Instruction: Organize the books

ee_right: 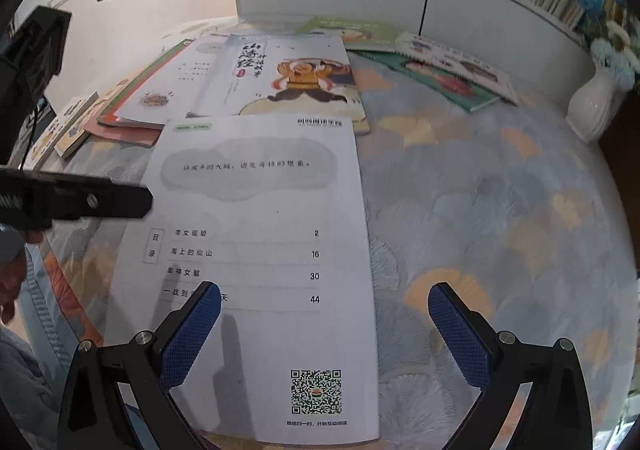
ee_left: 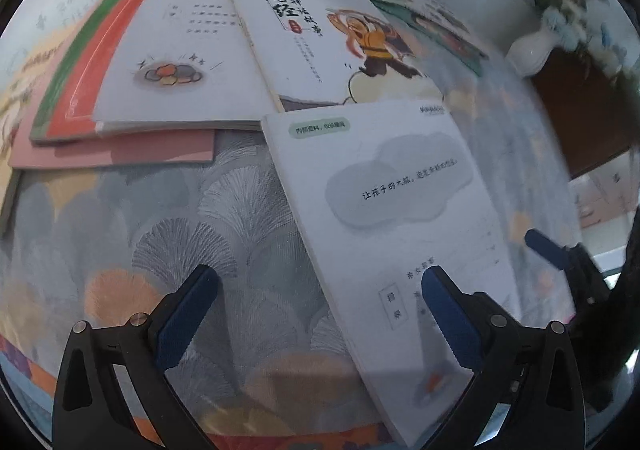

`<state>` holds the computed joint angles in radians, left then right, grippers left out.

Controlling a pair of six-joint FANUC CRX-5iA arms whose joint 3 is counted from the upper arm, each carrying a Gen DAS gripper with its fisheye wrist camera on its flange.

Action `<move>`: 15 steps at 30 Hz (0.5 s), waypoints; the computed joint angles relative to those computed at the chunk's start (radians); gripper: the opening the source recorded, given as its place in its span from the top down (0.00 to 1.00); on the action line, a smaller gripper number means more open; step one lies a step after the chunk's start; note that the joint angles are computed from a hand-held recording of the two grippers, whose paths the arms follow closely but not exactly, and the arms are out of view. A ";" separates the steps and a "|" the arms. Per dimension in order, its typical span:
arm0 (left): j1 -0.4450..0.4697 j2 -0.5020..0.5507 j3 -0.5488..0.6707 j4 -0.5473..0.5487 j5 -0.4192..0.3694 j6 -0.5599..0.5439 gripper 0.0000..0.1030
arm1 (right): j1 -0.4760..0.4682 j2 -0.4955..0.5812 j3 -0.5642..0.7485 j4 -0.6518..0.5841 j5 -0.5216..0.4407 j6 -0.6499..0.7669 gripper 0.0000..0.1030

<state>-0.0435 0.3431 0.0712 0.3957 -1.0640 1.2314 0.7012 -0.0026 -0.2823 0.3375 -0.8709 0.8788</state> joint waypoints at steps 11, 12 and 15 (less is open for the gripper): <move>-0.079 0.001 0.037 -0.105 0.005 -0.063 0.01 | -0.035 -0.008 -0.034 -0.055 0.101 0.011 0.00; -0.077 -0.001 0.030 -0.092 0.009 -0.071 0.01 | -0.034 -0.010 -0.038 -0.051 0.106 0.005 0.00; -0.062 -0.007 -0.001 -0.010 0.013 -0.129 0.01 | -0.038 -0.017 -0.042 -0.068 0.119 0.020 0.00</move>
